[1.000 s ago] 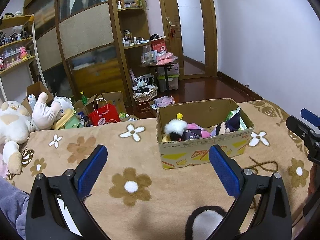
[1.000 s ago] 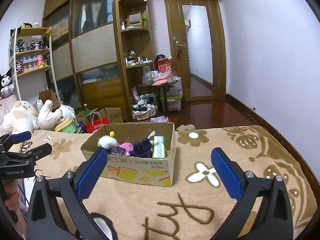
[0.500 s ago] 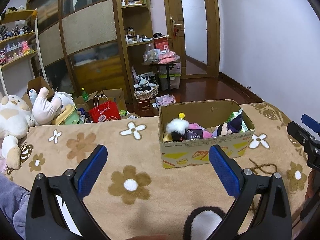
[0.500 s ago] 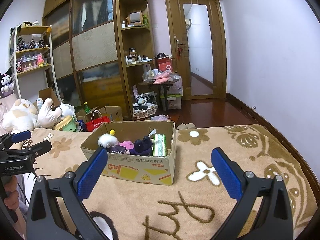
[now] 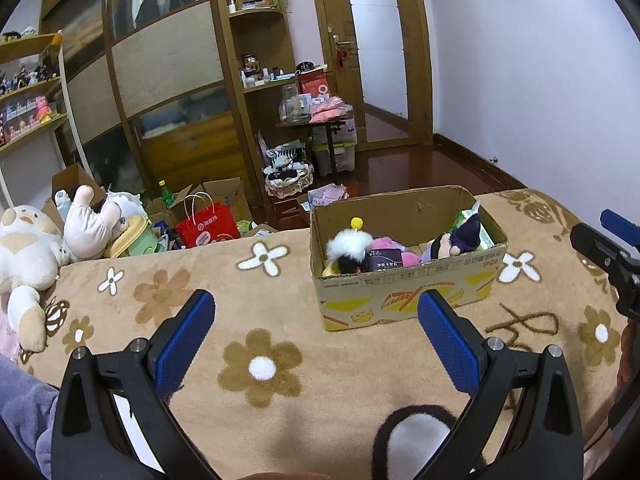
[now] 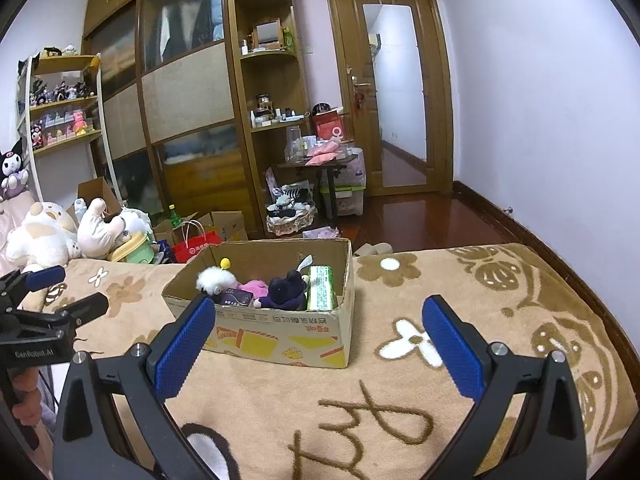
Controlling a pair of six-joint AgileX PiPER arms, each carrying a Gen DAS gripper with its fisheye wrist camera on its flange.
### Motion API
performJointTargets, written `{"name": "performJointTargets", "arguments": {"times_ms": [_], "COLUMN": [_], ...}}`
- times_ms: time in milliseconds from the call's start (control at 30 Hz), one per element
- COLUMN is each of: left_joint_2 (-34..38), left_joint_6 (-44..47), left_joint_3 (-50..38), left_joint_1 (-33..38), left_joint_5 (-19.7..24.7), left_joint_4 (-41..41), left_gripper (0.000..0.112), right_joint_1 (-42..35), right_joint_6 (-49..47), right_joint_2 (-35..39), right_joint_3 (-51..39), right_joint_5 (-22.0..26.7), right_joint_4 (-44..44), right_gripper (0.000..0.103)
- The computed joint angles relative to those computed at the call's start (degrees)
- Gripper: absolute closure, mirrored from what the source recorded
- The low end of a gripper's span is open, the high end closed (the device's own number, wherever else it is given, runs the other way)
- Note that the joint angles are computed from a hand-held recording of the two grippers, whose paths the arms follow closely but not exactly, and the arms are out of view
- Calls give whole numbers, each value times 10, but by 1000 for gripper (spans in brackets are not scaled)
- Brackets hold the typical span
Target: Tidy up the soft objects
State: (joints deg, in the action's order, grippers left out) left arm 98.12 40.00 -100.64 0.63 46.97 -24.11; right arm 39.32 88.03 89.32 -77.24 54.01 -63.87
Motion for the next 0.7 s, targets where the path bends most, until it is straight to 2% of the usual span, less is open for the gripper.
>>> {"name": "performJointTargets", "arguments": {"times_ms": [700], "left_joint_2": [0], "left_joint_6": [5], "left_joint_3": [1], "left_joint_1": [3], "left_joint_5": [3], "left_joint_4": [-6], "left_gripper": [12], "right_joint_1": [0], "right_joint_6": [-3], "right_joint_2": [-1], "right_joint_3": [2], "right_joint_5": [2], "right_joint_4": [0], "right_gripper": [0]}}
